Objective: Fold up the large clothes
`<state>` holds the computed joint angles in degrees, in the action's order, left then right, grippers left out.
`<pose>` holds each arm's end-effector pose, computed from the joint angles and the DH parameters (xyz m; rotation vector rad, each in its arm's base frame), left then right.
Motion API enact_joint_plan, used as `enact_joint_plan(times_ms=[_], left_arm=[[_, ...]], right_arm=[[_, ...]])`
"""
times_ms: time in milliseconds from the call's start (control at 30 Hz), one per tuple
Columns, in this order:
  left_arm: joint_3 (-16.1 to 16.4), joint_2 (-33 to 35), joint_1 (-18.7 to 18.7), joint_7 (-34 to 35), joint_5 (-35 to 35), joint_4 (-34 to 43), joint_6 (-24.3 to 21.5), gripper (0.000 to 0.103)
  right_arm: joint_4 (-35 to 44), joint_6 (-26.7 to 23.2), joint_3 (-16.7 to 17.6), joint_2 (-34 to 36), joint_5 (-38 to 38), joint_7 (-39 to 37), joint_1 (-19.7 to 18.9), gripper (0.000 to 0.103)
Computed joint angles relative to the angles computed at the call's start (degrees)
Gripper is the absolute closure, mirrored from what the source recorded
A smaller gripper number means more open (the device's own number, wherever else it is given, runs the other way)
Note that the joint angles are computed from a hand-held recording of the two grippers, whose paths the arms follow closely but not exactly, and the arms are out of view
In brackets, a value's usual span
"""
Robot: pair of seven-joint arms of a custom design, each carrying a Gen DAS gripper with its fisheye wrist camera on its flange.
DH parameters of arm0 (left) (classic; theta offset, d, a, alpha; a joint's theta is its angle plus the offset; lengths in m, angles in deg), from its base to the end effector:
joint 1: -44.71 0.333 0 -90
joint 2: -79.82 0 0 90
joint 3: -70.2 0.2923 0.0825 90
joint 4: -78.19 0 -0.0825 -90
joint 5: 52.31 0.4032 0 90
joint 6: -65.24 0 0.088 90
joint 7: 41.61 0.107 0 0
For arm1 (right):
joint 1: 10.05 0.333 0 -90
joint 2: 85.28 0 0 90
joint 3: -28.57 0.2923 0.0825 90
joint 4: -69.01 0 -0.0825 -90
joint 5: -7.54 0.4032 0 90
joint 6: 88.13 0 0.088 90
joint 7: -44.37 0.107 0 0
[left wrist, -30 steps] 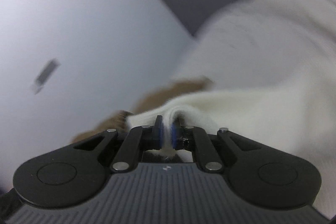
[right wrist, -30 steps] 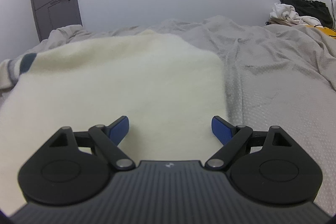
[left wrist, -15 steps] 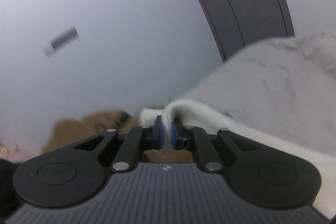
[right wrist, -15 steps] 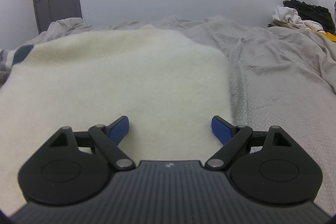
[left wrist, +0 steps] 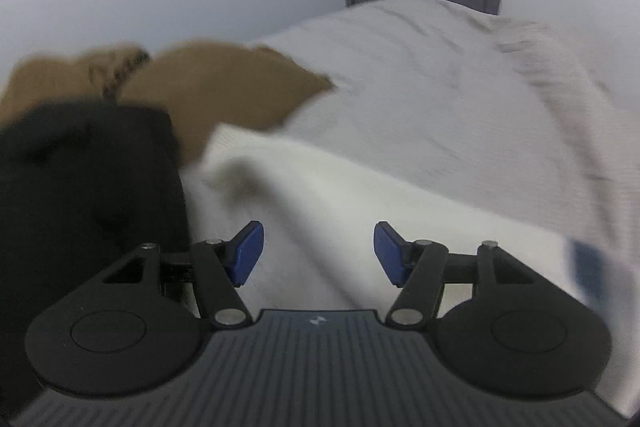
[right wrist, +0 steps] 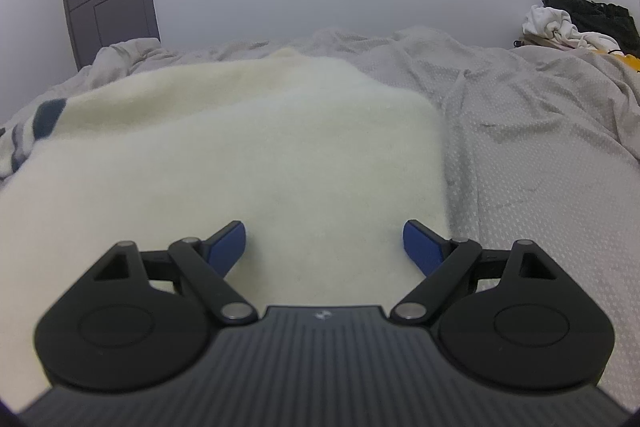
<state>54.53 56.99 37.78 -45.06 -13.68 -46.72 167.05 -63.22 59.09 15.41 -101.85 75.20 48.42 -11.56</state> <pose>0.4479 -0.1407 0.5402 -2.3214 0.5495 -0.1754 0.5008 -0.1512 0.4773 -1.7953 1.2438 -0.6235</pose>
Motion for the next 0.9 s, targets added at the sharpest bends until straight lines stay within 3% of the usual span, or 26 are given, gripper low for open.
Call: enact_joint_plan(times_ms=[267, 467, 633, 900], left_arm=[[-6.08, 4.32, -7.41, -7.11, -4.3, 8.54, 3.52, 0.036], [-10.33, 11.19, -14.17, -11.39, -1.38, 17.32, 2.32, 0.036], [-12.07, 19.2, -20.63, -15.88, 0.02, 24.4, 1.86, 0.037], [-10.52, 26.32, -29.85, -27.63, -0.34, 25.68, 5.66, 0.038]], right_arm=[[-0.96, -7.35, -1.41, -3.22, -6.44, 4.51, -2.08, 0.016], [-2.6, -10.71, -2.99, -6.7, -8.24, 2.68, -2.84, 0.016], [-4.21, -12.66, -4.48, -9.53, -8.91, 0.83, -3.48, 0.016], [-4.96, -15.63, -5.98, -11.92, -11.68, 3.21, -5.46, 0.016]])
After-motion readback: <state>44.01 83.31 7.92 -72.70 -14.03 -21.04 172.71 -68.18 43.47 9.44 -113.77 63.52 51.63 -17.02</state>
